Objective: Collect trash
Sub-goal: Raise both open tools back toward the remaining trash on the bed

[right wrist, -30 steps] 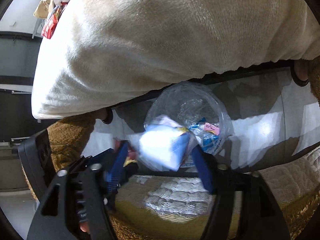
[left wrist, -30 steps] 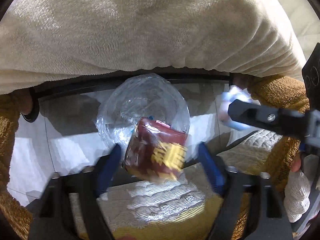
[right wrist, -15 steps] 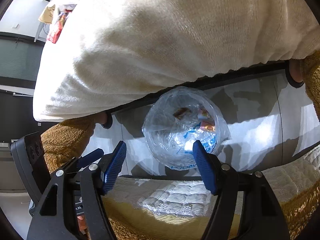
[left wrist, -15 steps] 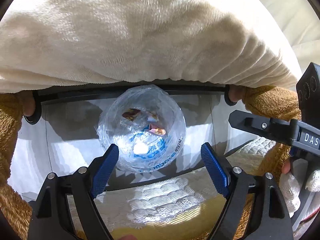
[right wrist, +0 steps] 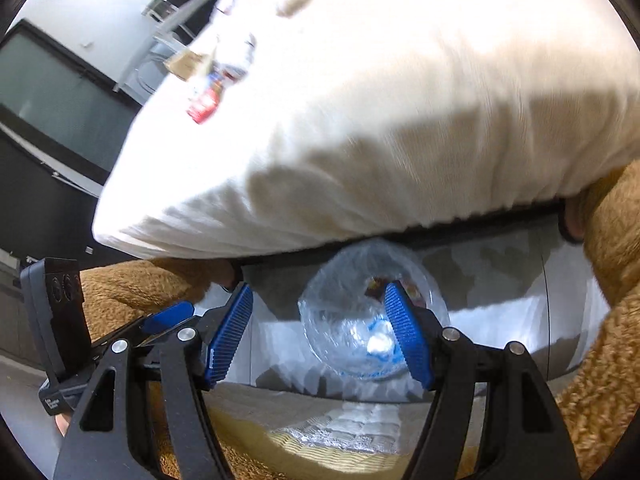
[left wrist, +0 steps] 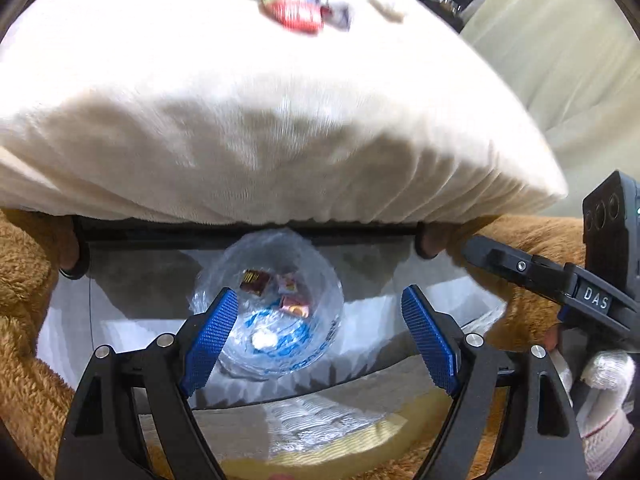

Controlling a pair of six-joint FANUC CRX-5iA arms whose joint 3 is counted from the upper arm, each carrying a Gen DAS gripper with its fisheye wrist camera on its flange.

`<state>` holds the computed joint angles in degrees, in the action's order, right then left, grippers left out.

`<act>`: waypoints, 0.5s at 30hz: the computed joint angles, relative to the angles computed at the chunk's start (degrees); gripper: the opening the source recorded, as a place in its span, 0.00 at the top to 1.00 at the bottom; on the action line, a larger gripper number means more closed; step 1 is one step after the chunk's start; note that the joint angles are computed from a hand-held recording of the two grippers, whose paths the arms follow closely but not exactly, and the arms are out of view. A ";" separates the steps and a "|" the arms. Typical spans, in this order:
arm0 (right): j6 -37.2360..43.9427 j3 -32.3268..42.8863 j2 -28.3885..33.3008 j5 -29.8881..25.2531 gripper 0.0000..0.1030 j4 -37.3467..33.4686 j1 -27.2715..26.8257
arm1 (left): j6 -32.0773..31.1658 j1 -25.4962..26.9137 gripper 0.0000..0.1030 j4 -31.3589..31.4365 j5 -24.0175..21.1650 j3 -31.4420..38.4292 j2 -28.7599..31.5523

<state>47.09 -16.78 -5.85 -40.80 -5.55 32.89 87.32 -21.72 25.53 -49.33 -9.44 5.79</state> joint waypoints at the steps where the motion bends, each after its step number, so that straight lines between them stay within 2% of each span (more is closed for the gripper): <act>1: -1.19 -0.37 -0.44 0.43 0.33 2.48 0.64 | -0.55 0.20 0.20 0.64 1.12 -0.70 -0.96; 6: -2.70 -0.24 -1.34 2.62 0.33 11.13 1.69 | -1.99 1.01 0.20 1.86 5.23 -1.61 -3.57; 11: 0.17 0.74 -1.82 5.84 0.33 16.45 0.07 | -5.53 2.55 0.20 5.68 6.07 0.08 -2.54; 15: 5.45 3.79 0.59 8.08 0.33 16.68 -3.45 | -5.23 3.29 0.20 3.42 5.65 4.56 -0.09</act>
